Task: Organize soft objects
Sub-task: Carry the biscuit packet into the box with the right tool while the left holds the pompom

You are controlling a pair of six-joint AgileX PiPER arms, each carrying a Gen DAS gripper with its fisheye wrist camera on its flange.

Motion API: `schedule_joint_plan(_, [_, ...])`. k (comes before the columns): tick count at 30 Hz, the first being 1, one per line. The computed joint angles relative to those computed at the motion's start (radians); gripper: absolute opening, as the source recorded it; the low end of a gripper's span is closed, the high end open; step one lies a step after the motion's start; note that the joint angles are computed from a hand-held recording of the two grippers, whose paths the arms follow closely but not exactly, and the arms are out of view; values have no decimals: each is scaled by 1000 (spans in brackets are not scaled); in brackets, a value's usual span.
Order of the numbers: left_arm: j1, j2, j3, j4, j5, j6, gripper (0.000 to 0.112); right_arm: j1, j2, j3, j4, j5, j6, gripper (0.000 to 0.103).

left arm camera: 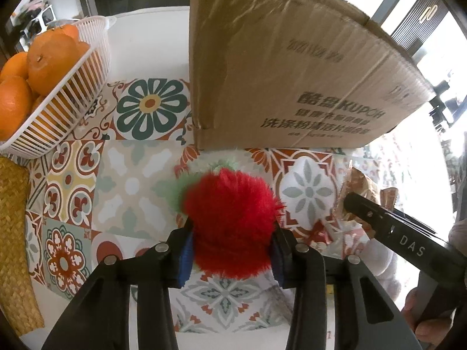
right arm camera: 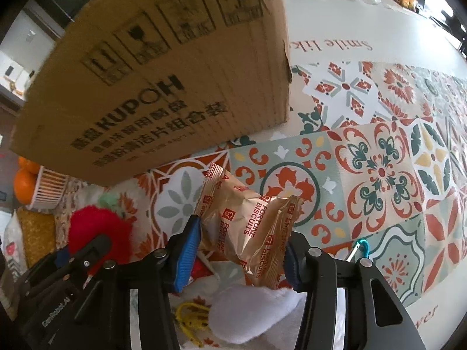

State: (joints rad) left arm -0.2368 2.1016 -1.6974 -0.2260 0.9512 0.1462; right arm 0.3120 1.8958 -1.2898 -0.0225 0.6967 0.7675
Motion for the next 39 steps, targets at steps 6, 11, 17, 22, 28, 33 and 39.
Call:
schedule_joint_plan(6, [-5, -70, 27, -4, -7, 2, 42, 19, -75, 32, -31, 2, 29, 51])
schedule_joint_plan(11, [-9, -132, 57, -20, -20, 2, 42, 30, -155, 73, -50, 5, 43, 51])
schedule_joint_plan(17, [1, -214, 107, -50, -38, 29, 42, 39, -215, 55, -90, 34, 54, 51])
schedule_joint_plan(22, [-1, -277, 125, -67, -49, 33, 42, 67, -256, 41, -134, 51, 87, 51])
schedule_joint_plan(28, [10, -351, 145, -96, -48, 58, 42, 100, -300, 11, -178, 76, 124, 51])
schedule_joint_plan(33, [1, -391, 134, -102, -47, 55, 42, 119, -334, 2, -221, 85, 151, 51])
schedule_joint_plan(39, [0, -393, 92, -108, -50, 66, 42, 142, -364, -25, -274, 108, 176, 51])
